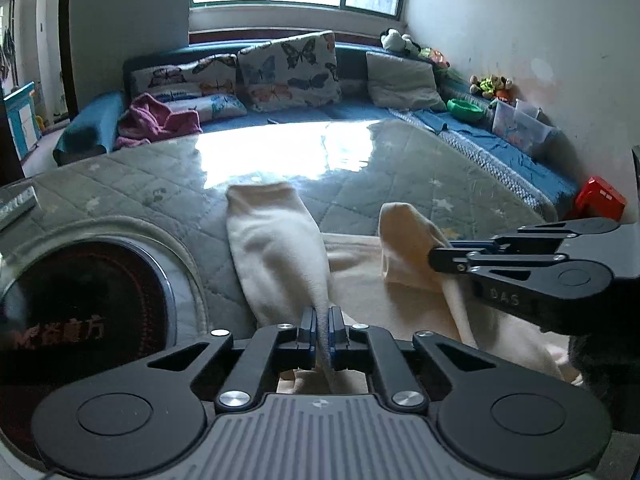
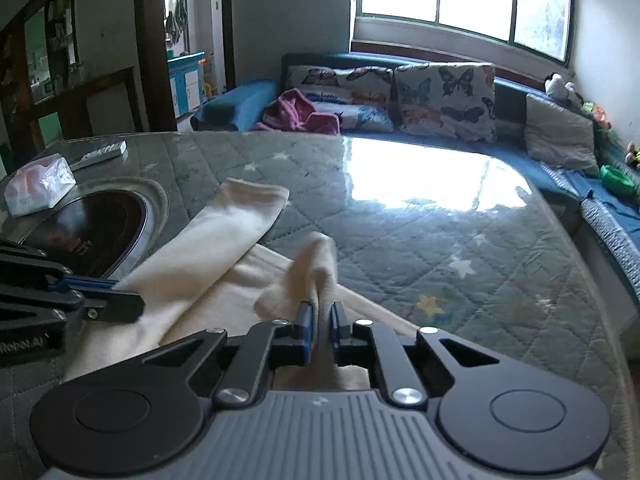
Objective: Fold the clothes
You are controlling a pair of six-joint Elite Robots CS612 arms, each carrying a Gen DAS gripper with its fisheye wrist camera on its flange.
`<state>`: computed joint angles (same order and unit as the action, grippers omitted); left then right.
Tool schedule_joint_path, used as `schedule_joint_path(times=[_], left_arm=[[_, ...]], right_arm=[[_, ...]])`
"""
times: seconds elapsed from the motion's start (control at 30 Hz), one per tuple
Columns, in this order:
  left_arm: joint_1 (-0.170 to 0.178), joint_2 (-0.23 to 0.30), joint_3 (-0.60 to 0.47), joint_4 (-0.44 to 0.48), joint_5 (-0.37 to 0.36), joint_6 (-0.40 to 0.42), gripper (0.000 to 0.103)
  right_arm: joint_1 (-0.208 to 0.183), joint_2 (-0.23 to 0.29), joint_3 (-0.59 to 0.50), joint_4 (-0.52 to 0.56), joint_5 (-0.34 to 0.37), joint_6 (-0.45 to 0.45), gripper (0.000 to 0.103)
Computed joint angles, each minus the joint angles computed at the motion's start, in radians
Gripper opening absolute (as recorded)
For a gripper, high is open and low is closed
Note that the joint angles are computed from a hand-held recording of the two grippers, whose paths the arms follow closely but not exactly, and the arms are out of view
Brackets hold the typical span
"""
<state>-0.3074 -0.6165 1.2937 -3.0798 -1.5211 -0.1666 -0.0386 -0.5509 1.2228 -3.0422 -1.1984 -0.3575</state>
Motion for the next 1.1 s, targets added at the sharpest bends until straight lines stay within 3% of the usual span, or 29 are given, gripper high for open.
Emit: schedule_joint_path(times=[0.33,0.73,0.93,1.1], left_arm=[[0.010,-0.056,0.105,-0.100,0.003,-0.013,0.006],[0.035,-0.142,0.277,-0.193,-0.012,-0.076,0.004],[0.039,-0.177,0.347,-0.205,-0.003,-0.073,0.004],[0.032,-0.180,0.350,-0.189,0.006,-0.069,0.008]], right_arm=[[-0.033,-0.068,0.126,-0.185,-0.036,0.061,0.008],[-0.099,-0.181,0.371,-0.421,-0.149,0.164,0.008],[-0.125,-0.223,0.478,-0.462,-0.226,0.222,0.008],[-0.140,-0.236,0.527,-0.430,-0.283,0.279,0.009]])
